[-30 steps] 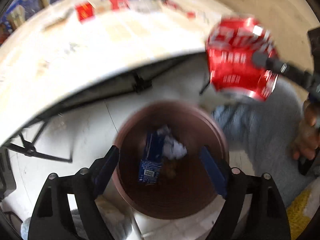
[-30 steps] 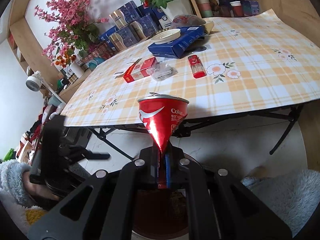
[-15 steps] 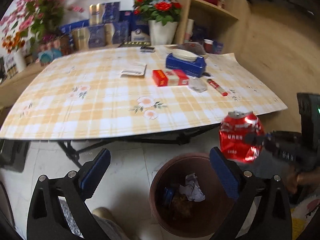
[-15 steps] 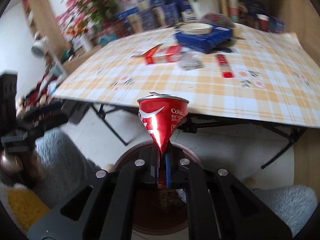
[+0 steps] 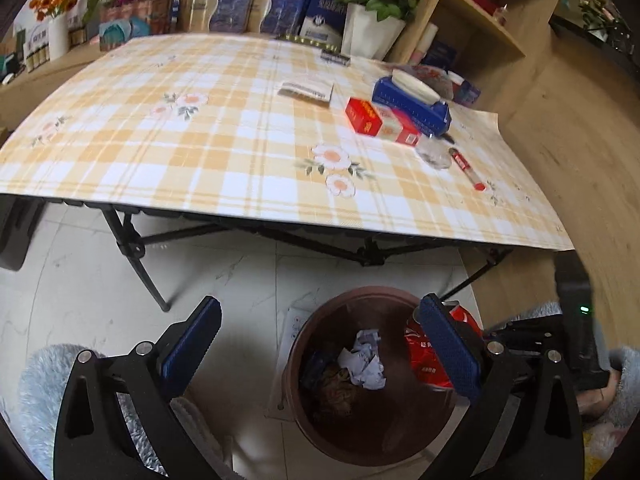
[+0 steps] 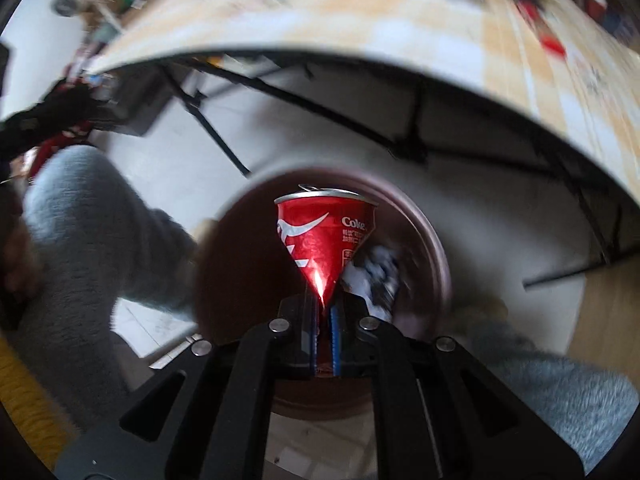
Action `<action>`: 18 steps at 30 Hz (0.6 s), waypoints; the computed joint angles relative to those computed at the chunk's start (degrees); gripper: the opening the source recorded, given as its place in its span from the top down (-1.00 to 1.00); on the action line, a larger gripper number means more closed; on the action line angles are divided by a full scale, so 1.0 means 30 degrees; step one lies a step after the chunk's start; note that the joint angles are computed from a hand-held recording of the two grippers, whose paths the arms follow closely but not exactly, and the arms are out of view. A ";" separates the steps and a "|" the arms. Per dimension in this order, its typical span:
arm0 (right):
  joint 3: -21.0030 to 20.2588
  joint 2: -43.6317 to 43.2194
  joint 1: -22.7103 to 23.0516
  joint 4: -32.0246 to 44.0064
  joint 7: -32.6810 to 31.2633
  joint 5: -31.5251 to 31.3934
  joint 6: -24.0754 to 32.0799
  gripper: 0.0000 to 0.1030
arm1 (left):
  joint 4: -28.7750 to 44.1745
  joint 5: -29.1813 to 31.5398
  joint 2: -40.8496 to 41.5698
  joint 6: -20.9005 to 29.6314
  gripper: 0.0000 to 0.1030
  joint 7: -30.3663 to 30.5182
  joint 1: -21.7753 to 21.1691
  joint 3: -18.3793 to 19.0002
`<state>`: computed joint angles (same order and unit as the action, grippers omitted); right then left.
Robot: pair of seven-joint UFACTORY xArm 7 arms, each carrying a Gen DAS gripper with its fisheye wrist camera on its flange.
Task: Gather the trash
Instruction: 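Lower the red can into the bin and open the right tool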
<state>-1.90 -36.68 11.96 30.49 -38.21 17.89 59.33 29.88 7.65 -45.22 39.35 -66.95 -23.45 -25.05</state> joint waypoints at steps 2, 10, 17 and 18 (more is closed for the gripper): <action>0.0258 0.0234 -0.0212 0.0025 0.0463 -0.0334 -0.0054 0.83 | 0.0071 0.0086 -0.0023 0.0170 -0.88 0.0007 0.0028 -0.0069; -0.0988 -0.0377 -0.0090 0.0248 -0.0487 0.1300 0.0236 -0.70 | -0.0073 0.0243 -0.0355 0.0068 -0.88 -0.0289 0.0130 -0.0175; -0.1089 0.0234 -0.1008 0.0689 0.0445 0.1906 -0.0315 -0.86 | 0.0200 0.0498 -0.0106 0.0364 -0.88 -0.0161 0.0257 -0.0301; -0.0961 0.0222 -0.1147 0.0633 0.0689 0.1837 -0.0572 -0.86 | 0.0264 0.0542 -0.0068 0.0474 -0.88 -0.0150 0.0277 -0.0328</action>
